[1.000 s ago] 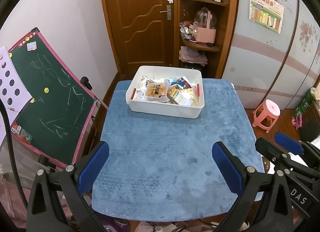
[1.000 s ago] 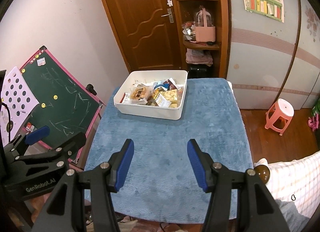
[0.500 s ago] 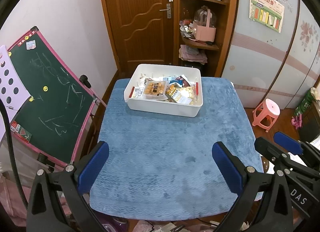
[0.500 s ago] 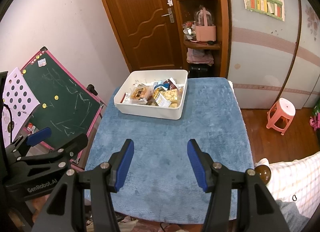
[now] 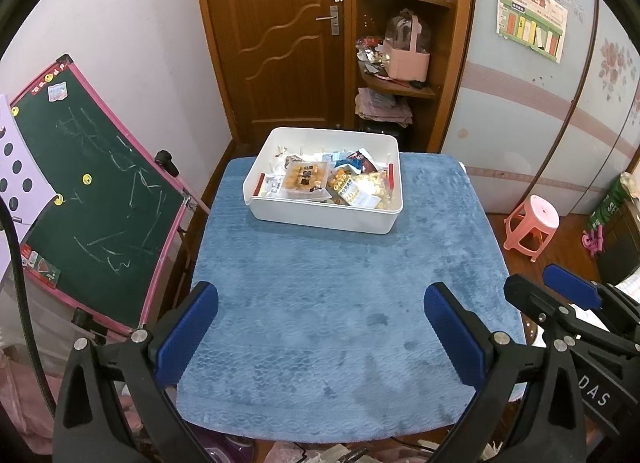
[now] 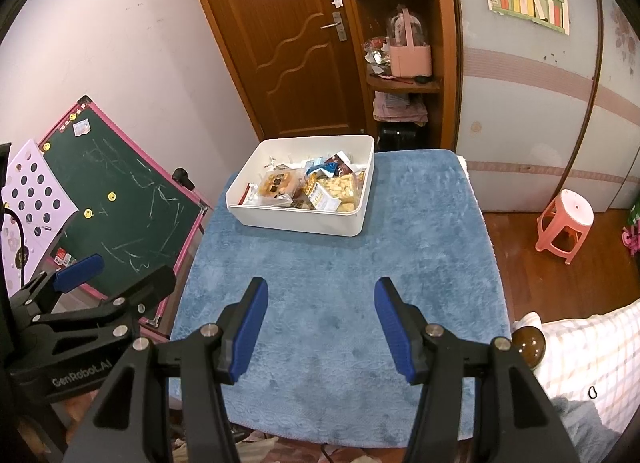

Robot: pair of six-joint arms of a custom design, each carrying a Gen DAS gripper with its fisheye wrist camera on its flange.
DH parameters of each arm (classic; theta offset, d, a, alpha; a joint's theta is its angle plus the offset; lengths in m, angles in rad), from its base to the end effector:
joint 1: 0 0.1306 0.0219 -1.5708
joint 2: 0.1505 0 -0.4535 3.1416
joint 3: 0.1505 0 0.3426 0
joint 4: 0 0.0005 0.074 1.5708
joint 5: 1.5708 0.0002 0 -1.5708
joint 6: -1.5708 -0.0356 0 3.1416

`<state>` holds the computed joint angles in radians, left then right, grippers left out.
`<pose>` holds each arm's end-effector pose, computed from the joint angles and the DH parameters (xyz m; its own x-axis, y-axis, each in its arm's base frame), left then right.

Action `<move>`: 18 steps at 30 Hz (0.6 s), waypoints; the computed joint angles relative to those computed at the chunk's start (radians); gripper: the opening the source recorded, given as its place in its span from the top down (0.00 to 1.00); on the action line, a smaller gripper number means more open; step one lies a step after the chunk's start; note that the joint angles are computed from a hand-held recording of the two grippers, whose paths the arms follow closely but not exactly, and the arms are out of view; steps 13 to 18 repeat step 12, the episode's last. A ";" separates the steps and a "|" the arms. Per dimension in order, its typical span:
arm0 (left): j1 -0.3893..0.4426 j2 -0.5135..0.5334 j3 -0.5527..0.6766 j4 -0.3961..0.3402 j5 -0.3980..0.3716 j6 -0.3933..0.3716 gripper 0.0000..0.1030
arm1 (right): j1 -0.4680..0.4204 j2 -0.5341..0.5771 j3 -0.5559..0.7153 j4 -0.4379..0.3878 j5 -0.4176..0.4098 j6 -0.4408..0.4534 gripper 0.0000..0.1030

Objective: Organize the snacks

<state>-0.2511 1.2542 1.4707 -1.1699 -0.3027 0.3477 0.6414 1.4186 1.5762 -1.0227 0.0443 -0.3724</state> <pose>0.3356 -0.0756 0.5633 -0.7664 -0.1392 -0.6271 -0.2033 0.9786 0.0313 0.3461 0.2558 0.5543 -0.7772 -0.1267 -0.6164 -0.3134 0.9273 0.2046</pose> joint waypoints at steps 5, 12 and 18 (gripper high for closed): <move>0.001 0.009 0.010 -0.008 0.009 0.001 0.01 | -0.002 0.000 0.000 0.001 -0.003 0.000 0.45; -0.003 0.010 0.011 -0.008 0.004 0.002 0.01 | -0.001 0.004 0.004 -0.002 -0.005 -0.003 0.45; -0.003 0.010 0.011 -0.008 0.004 0.002 0.01 | -0.001 0.004 0.004 -0.002 -0.005 -0.003 0.45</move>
